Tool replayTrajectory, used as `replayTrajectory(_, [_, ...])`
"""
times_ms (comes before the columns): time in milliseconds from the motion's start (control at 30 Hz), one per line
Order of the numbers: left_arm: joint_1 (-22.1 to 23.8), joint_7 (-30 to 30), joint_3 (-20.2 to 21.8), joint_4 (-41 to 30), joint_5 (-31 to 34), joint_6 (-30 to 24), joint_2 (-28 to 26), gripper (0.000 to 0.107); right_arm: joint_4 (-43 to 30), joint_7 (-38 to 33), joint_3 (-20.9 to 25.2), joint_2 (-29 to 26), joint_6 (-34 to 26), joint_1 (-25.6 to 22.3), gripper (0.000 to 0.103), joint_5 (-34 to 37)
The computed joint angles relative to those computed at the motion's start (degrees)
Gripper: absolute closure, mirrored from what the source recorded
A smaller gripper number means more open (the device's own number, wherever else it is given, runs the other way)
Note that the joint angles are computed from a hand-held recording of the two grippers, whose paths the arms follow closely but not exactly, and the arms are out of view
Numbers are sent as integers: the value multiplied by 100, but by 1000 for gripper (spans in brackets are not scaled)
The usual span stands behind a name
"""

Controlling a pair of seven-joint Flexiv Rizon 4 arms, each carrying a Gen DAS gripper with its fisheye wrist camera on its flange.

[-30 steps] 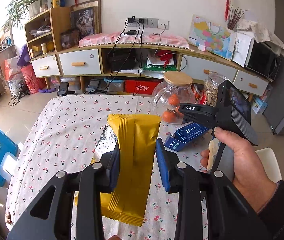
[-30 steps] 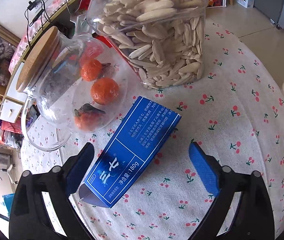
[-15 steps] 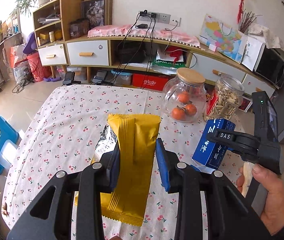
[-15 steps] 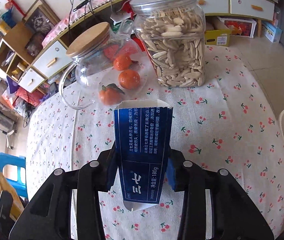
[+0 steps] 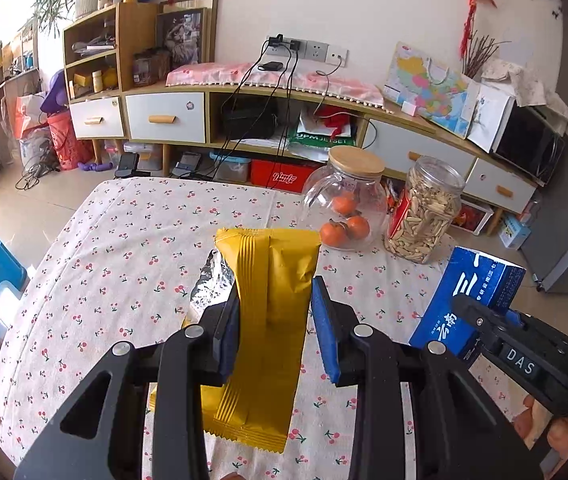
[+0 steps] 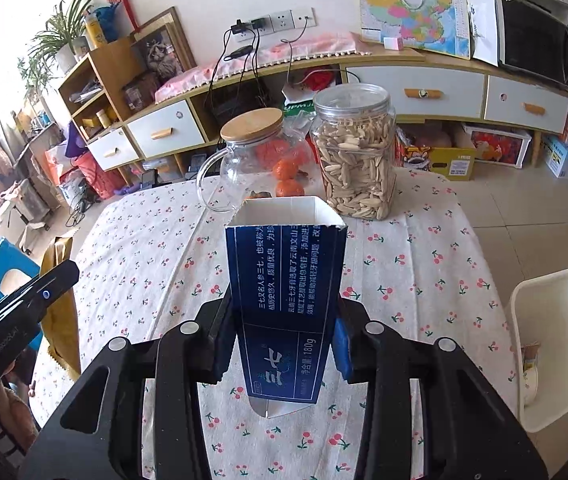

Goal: Collect trash
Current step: 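Carry the blue biscuit box to the white bin and open the right tool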

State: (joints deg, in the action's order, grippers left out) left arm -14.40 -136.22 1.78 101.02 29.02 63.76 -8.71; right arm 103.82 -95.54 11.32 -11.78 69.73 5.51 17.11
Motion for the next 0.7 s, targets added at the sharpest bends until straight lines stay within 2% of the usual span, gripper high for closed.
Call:
replayTrajectory(133, [-30,-27,-38,102,-70,177,25,74,142,-406,47,202,141,-175,66,332])
replayTrajectory(267, [-196,-425,-25,-78,353,87,24,74,292,-698,-41,377,308,-269,66,535])
replayTrajectory(400, [-309,-579,-100,-274,535,-69,-25,74,378,-824,-183,478,481,-337,66,603])
replayTrajectory(533, [-422,-538,-184,-489,438,-168,-191,74,451,-841,-348,503,746,-438,66,503])
replayTrajectory(700, [-681,-511,-203,-860,460,-252,-454,74,704,-457,-612,424,1351,-556,66,-125])
